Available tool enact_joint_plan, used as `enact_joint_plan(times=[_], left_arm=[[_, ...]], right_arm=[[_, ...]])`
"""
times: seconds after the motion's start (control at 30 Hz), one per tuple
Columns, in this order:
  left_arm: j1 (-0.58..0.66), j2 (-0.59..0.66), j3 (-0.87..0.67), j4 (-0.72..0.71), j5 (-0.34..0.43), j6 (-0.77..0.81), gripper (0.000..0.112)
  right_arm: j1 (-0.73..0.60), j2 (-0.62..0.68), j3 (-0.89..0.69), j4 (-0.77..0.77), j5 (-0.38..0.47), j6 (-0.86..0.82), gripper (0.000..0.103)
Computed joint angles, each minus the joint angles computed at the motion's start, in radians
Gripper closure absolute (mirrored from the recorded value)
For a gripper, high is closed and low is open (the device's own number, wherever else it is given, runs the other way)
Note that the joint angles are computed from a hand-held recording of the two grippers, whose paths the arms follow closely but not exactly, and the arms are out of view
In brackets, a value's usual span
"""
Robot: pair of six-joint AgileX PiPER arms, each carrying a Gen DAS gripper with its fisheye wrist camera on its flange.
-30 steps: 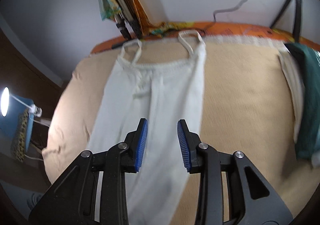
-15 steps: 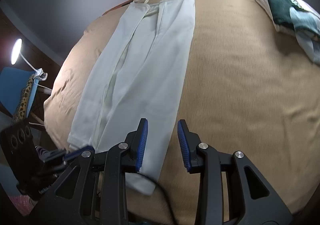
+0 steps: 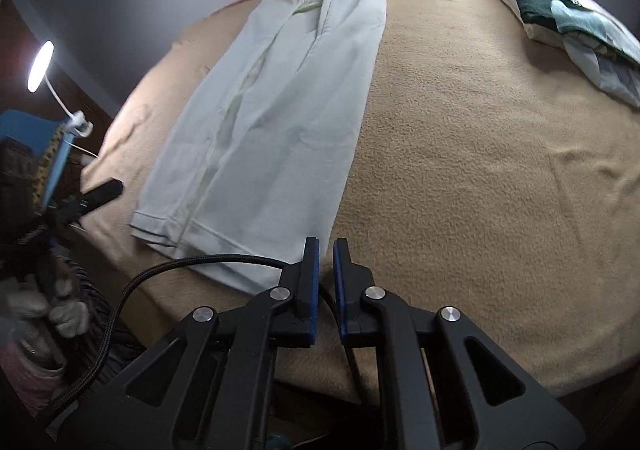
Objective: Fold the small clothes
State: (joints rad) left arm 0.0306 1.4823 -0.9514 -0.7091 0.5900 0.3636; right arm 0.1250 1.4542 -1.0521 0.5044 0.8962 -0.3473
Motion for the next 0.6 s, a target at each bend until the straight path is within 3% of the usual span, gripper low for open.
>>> enact_joint_plan(times=[0.1, 0.13, 0.2, 0.3, 0.43, 0.53, 0.6], left_arm=[[0.032, 0.034, 0.003, -0.032, 0.044, 0.050, 0.058], [0.038, 0.048, 0.004, -0.061, 0.055, 0.078, 0.058], [0.042, 0.045, 0.011, -0.083, 0.052, 0.104, 0.058], [0.065, 0.061, -0.003, -0.151, 0.114, 0.151, 0.058], [0.088, 0.081, -0.007, -0.222, 0.177, 0.199, 0.061], [0.121, 0.119, -0.028, -0.270, 0.259, 0.217, 0.078], [0.121, 0.122, -0.026, -0.279, 0.263, 0.228, 0.082]], right_arm=[[-0.074, -0.019, 0.019, 0.076, 0.028, -0.035, 0.073], [-0.111, -0.016, 0.025, 0.127, 0.052, -0.071, 0.071], [-0.180, 0.007, 0.034, 0.227, 0.109, -0.130, 0.071], [-0.219, 0.043, 0.053, 0.315, 0.156, -0.179, 0.071], [-0.206, 0.064, 0.088, 0.366, 0.158, -0.222, 0.071], [-0.204, 0.088, 0.086, 0.418, 0.175, -0.234, 0.071], [-0.191, 0.114, 0.073, 0.436, 0.185, -0.232, 0.071]])
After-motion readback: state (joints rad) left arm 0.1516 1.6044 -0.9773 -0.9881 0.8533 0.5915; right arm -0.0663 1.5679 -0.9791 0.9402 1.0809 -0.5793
